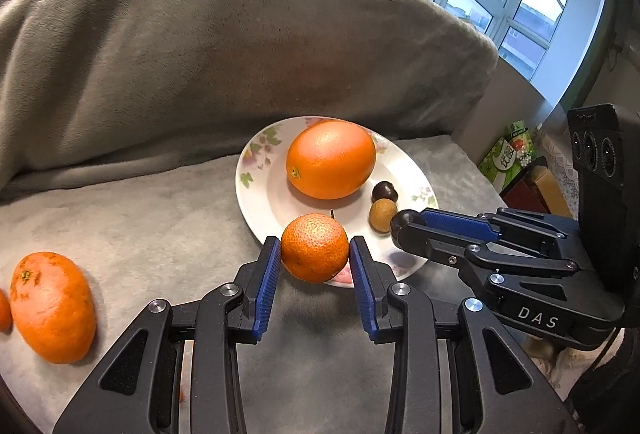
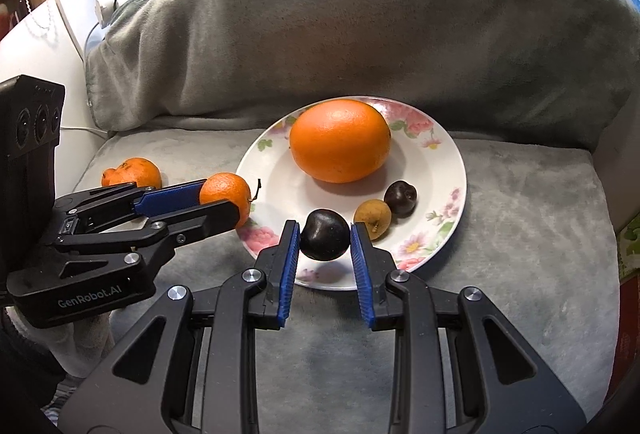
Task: Organize fruits
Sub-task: 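Open both tools to drop the plum and tangerine onto the plate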
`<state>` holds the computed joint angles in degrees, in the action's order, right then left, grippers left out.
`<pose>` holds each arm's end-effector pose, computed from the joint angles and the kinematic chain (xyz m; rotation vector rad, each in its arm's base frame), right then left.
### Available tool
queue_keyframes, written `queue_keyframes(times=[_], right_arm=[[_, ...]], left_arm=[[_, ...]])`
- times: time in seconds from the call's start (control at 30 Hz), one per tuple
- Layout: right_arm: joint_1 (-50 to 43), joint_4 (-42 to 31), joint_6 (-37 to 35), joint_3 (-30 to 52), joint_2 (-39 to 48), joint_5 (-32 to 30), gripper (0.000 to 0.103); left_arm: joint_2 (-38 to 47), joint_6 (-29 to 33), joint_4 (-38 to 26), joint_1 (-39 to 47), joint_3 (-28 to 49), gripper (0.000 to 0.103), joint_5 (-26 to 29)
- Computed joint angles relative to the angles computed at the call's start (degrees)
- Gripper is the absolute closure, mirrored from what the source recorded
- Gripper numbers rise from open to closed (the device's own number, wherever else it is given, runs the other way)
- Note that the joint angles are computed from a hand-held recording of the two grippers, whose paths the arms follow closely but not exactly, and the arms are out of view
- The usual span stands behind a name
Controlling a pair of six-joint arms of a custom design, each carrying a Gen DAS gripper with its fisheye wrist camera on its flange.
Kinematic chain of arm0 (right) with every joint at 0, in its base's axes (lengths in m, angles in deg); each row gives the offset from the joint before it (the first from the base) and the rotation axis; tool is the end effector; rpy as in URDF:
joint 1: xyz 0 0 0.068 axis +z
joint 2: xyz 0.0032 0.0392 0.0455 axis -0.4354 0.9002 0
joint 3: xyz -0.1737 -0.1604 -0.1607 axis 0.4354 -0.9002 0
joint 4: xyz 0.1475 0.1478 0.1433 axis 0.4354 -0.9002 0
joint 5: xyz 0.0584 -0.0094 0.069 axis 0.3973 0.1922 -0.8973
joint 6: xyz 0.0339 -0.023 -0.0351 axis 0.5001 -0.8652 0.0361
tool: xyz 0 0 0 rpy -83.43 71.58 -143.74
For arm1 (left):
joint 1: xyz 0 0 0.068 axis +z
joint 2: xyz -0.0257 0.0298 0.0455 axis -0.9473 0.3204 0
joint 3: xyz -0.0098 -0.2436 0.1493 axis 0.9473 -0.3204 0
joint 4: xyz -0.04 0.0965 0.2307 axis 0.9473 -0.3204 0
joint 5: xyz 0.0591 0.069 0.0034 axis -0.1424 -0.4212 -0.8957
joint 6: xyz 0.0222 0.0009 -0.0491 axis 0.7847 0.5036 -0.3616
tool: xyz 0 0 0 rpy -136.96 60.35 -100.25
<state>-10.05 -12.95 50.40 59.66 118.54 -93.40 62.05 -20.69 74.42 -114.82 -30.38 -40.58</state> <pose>0.2755 0.0830 0.2162 -0.2717 2.3695 0.3489 0.2543 -0.2371 0.2252 0.3251 2.3741 -0.4866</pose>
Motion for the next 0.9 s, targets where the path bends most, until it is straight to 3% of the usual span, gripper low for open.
queue_keyframes(times=[0.5, 0.63, 0.77, 0.9], right_arm=[[0.6, 0.2, -0.7, 1.0, 1.4, 1.1, 0.074], [1.1, 0.7, -0.9, 0.6, 0.9, 2.2, 0.048], [1.3, 0.6, -1.2, 0.2, 0.0, 2.9, 0.047], [1.5, 0.4, -1.6, -0.1, -0.6, 3.9, 0.035]], left_arm=[[0.9, 0.9, -0.8, -0.3, 1.4, 0.066, -2.0], [0.6, 1.2, -1.3, -0.4, 1.7, 0.057, -3.0], [0.0, 1.0, -1.5, -0.1, 1.5, 0.054, -3.4], [-0.7, 0.4, -1.6, 0.1, 1.1, 0.043, -3.6]])
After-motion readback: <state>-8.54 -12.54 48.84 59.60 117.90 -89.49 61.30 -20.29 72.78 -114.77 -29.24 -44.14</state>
